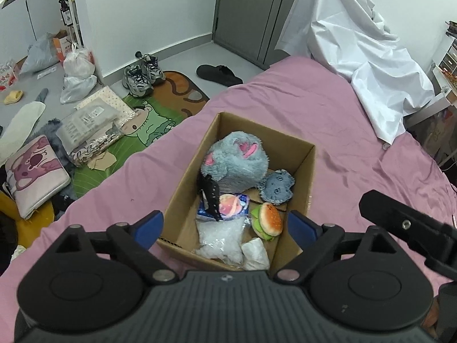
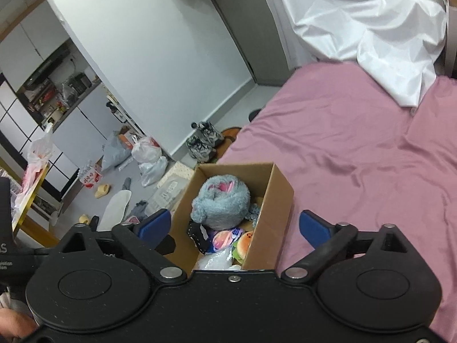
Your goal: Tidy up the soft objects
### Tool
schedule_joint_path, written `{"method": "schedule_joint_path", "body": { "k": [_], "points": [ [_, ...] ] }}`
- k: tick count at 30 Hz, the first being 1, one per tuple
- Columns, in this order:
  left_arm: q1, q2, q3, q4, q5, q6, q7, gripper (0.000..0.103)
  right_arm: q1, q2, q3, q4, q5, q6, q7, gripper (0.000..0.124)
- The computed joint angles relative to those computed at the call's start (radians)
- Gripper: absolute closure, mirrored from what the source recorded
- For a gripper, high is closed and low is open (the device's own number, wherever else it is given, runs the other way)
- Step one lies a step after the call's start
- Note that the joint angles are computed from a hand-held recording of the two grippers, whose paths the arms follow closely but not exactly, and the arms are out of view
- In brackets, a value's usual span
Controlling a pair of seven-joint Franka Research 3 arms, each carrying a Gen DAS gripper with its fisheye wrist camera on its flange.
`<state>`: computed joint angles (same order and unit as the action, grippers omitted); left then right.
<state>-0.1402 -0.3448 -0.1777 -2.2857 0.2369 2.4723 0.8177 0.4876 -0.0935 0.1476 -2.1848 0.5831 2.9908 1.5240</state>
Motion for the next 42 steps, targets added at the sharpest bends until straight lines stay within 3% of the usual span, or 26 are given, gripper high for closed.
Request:
{"method": "schedule_joint_path", "body": {
  "k": [8, 12, 17, 20, 27, 30, 38, 42],
  "points": [
    [-0.016, -0.034, -0.038, -0.012, 0.043, -0.024, -0.066, 0.009, -0.002, -0.062, -0.017, -0.068, -0.007, 0.019, -0.010, 0.021],
    [-0.015, -0.071, -0.058, -0.033, 0.088, -0.031, -0.109, 0.002, 0.009, -0.104, -0.030, -0.109, 0.008, 0.038, -0.048, 0.021],
    [-0.022, -0.105, -0.064, -0.055, 0.112, -0.040, -0.149, 0.001, -0.116, -0.171, 0.052, -0.170, -0.206, 0.017, 0.122, 0.021],
    [-0.037, -0.125, -0.058, -0.064, 0.103, -0.045, -0.149, 0.001, -0.090, -0.210, 0.019, -0.191, -0.216, -0.011, 0.115, 0.021],
    [-0.062, -0.182, -0.055, -0.074, 0.088, -0.065, -0.119, 0.001, -0.121, -0.299, 0.037, -0.226, -0.274, -0.054, 0.214, 0.021],
    [-0.075, -0.210, -0.048, -0.079, 0.072, -0.079, -0.096, 0.001, -0.159, -0.332, 0.077, -0.237, -0.323, -0.078, 0.278, 0.021],
    [-0.106, -0.288, -0.048, -0.078, 0.044, -0.131, -0.019, 0.001, -0.186, -0.414, 0.131, -0.259, -0.405, -0.123, 0.398, 0.021],
    [-0.119, -0.322, -0.039, -0.089, 0.025, -0.120, 0.007, 0.001, -0.181, -0.469, 0.140, -0.273, -0.433, -0.155, 0.441, 0.021]
  ]
}}
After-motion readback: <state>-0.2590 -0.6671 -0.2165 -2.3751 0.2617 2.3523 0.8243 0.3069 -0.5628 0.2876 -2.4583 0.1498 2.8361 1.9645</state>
